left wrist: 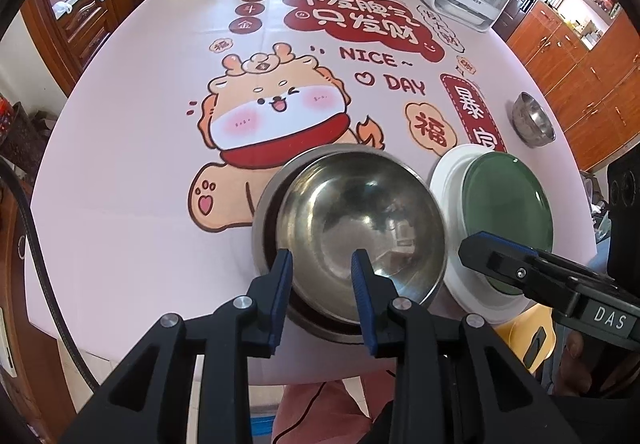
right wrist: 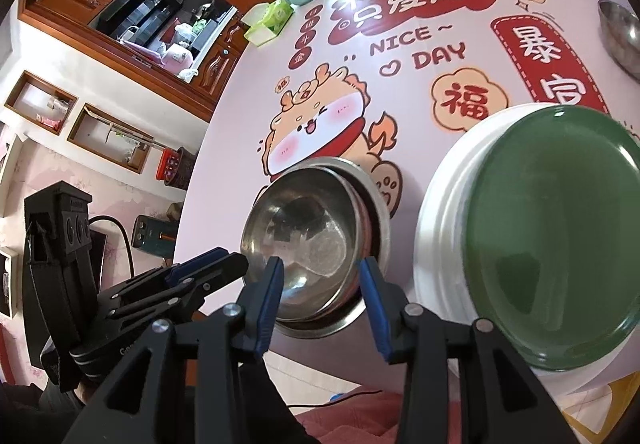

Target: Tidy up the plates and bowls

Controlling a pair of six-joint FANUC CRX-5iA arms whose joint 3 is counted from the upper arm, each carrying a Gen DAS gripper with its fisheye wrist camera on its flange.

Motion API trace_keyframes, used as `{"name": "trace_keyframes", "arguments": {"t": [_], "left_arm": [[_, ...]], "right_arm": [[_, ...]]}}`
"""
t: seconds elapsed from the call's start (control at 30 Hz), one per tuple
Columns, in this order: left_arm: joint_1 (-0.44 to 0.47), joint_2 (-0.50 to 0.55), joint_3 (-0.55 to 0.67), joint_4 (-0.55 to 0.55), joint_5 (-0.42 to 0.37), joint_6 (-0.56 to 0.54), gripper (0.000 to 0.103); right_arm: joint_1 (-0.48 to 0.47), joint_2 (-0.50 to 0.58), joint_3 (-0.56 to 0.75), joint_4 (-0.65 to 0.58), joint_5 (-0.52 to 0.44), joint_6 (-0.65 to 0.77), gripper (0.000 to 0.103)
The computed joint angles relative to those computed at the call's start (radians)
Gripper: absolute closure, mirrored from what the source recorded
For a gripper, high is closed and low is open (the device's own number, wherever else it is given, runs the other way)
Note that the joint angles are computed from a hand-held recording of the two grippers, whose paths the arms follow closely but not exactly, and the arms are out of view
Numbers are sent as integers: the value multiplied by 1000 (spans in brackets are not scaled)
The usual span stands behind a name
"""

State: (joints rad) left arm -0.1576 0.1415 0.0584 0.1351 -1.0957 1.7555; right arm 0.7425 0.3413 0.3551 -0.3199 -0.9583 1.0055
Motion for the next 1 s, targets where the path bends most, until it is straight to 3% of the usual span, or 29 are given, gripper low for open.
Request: {"name": "trace_keyframes", "arguments": {"t": [0.43, 0.8, 1.0], "left_arm": [[-86, 77, 130, -28, -13, 36, 73], [-171, 211, 334, -55, -52, 76, 70], [-211, 294, 466, -75, -88, 88, 63]], "right_arm": [[-42, -69, -71, 61, 21, 8, 63], [-103, -114, -115, 125, 30, 31, 63], [-144, -128, -130, 147, 37, 45, 63]]}}
